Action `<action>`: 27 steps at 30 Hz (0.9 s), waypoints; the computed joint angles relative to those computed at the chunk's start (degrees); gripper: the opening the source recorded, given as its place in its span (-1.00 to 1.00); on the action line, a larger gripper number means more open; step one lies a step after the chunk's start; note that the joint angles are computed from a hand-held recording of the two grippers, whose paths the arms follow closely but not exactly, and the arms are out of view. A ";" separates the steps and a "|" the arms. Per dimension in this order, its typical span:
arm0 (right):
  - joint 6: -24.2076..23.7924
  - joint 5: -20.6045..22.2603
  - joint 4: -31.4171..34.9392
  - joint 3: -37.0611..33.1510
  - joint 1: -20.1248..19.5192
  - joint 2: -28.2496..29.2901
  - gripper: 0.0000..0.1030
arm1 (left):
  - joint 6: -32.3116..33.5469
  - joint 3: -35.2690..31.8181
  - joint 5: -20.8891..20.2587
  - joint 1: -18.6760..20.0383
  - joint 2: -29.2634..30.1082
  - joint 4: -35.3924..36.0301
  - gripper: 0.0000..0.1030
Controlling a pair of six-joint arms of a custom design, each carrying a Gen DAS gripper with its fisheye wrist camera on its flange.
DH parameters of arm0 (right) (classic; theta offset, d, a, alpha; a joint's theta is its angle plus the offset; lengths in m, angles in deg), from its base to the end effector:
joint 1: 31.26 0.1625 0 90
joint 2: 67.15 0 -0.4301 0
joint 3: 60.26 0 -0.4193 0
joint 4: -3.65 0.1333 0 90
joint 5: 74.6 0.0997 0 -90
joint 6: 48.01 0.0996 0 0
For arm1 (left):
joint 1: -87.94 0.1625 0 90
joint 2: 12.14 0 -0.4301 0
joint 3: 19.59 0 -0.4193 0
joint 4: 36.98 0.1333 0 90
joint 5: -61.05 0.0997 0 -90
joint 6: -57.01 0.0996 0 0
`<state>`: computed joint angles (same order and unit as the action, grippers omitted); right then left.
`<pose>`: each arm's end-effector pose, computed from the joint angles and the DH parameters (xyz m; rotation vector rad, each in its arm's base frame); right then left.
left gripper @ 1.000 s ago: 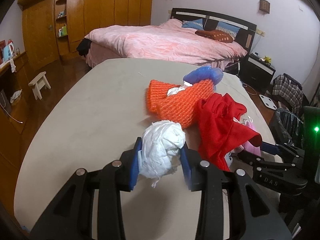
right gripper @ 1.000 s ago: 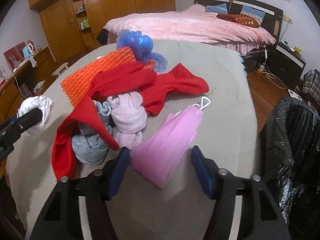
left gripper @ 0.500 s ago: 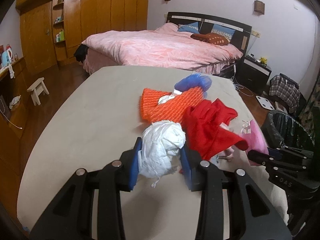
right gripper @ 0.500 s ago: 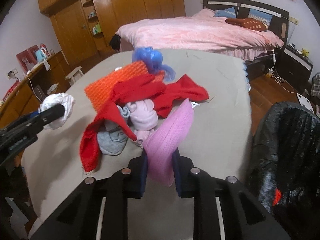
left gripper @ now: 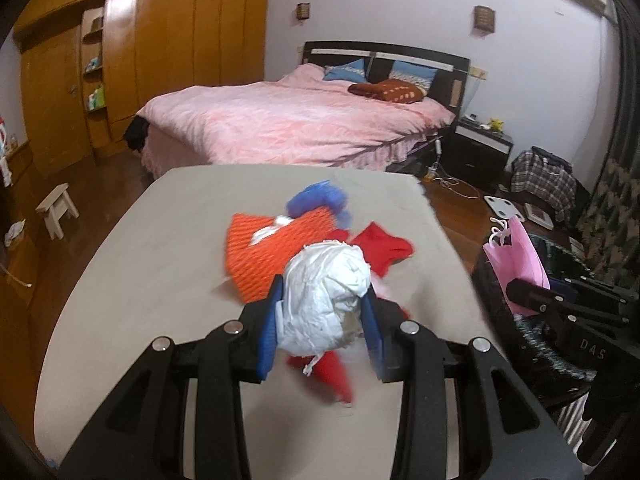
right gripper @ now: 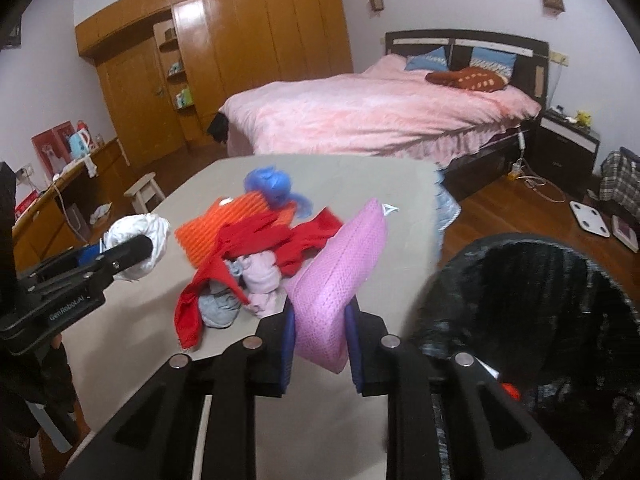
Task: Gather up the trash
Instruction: 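Carry the tissue ball and pink bag over the bin and release both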
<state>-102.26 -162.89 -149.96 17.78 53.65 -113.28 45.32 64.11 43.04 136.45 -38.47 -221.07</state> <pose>0.0655 -0.8001 0.2186 1.1782 -2.5471 0.7130 -0.2995 -0.6828 0.0351 0.0473 2.0120 -1.2168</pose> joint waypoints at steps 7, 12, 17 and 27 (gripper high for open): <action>0.90 -0.22 -2.26 -0.76 -1.61 -1.37 -0.56 | 5.31 -7.03 -4.32 -0.66 4.33 0.02 -0.32; 1.67 -0.66 -3.67 -1.42 -2.99 -2.40 -0.56 | 9.28 -13.03 -7.86 -0.92 8.13 0.96 -0.31; 2.62 -1.60 -5.43 -2.64 -4.18 -2.68 -0.56 | 11.63 -18.82 -11.53 -1.00 11.65 2.97 -0.31; 3.52 -3.25 -7.54 -5.06 -6.40 -2.82 -0.56 | 16.13 -33.32 -18.93 -0.65 20.16 9.17 -0.31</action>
